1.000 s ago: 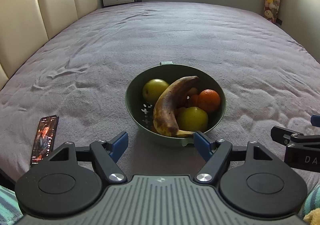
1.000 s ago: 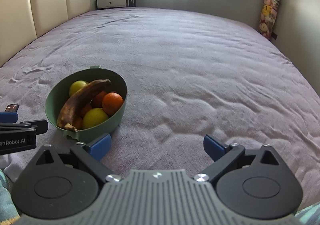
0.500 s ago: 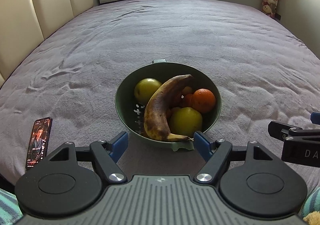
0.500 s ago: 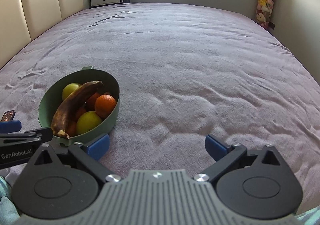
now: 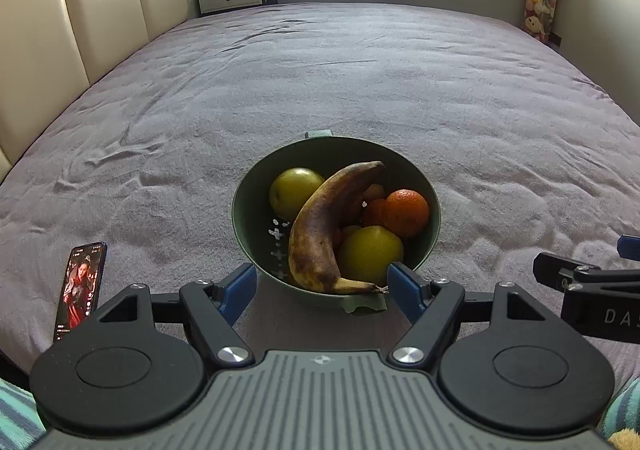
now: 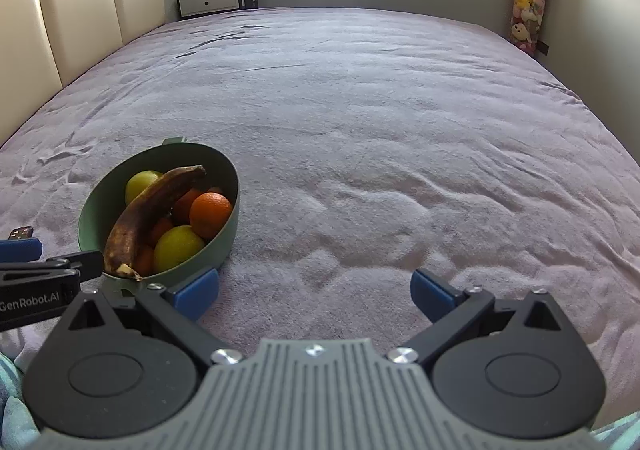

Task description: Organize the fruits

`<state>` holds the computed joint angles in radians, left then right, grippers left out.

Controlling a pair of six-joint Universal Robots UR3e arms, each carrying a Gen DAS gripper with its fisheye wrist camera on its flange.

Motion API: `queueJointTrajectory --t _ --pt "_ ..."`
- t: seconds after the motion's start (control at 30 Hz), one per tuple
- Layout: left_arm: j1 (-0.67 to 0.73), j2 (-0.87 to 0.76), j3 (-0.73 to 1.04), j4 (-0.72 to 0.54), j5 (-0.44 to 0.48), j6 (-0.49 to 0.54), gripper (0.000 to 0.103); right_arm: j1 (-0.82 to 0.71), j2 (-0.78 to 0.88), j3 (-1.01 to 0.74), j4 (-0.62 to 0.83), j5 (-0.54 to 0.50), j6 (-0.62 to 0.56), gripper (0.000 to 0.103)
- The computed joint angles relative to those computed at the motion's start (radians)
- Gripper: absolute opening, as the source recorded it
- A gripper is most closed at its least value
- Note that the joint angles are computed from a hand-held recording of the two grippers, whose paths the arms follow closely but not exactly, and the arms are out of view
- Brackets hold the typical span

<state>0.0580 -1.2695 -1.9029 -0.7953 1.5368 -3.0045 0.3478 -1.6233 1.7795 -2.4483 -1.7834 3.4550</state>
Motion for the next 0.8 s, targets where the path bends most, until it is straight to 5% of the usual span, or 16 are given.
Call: queueJointTrajectory --t 0.8 --pt "-0.036 -0.014 0.012 0.045 0.026 0.016 0.088 -0.022 -0.032 0.025 -0.007 0.026 0.015 0.099"
